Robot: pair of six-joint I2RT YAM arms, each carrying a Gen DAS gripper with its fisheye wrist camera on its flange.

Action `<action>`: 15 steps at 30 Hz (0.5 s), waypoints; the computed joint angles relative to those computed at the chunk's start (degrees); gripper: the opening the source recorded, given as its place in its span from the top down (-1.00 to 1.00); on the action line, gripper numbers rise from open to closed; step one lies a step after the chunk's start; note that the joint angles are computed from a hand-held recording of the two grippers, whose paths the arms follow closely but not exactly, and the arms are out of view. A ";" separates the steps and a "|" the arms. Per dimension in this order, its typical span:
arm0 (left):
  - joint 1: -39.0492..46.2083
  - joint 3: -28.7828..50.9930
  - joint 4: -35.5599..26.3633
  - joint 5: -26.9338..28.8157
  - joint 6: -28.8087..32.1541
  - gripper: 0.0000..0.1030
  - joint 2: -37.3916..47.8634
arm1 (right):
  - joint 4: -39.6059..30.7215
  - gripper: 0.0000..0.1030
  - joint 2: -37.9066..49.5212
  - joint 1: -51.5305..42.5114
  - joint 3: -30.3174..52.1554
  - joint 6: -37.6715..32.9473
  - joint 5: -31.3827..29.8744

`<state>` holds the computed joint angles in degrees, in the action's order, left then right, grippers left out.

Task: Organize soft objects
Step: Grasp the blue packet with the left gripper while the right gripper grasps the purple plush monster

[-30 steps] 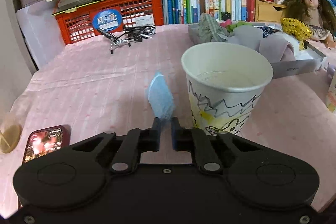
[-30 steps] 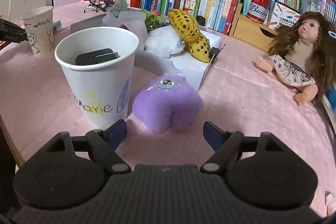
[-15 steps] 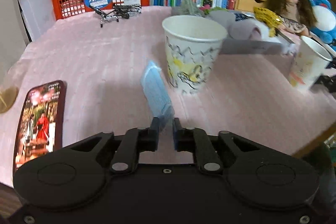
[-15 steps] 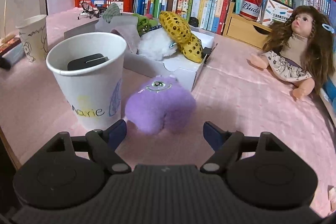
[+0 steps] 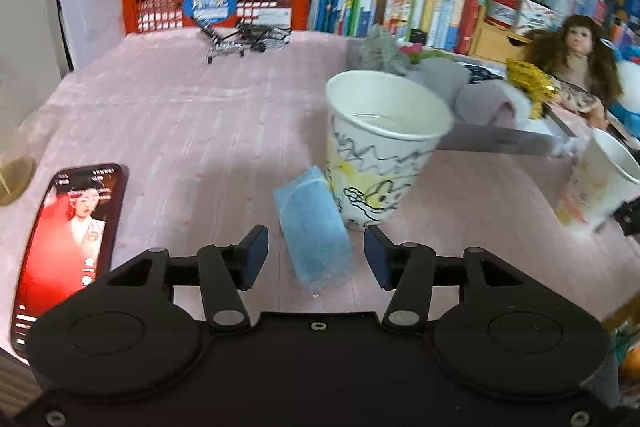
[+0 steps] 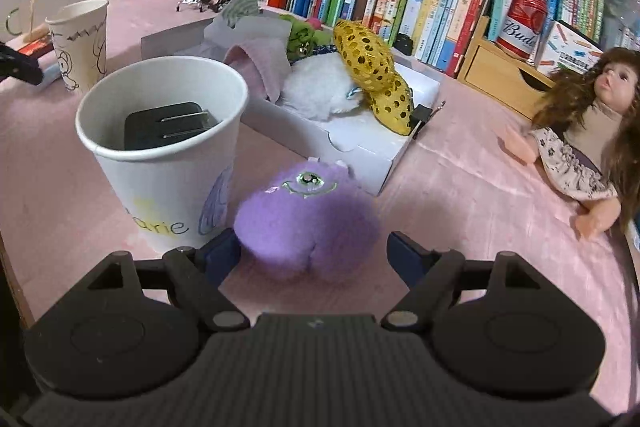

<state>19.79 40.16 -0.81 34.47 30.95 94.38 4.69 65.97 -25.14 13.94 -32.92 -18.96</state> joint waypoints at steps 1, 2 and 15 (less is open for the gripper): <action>-0.46 0.61 0.41 -0.21 -1.05 0.02 1.17 | -0.33 -0.71 0.87 -0.10 0.68 -0.60 -0.33; -0.90 1.34 0.60 -0.38 -1.99 0.02 2.45 | -0.55 -0.71 1.64 -0.08 1.26 -1.06 -0.51; -4.77 -1.15 10.50 -5.82 -3.35 0.48 5.10 | -1.28 -0.74 10.26 -2.59 6.31 -0.17 -5.00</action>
<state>15.02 39.01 9.69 28.65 27.60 99.49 3.41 76.23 -27.73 20.26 -33.09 -23.96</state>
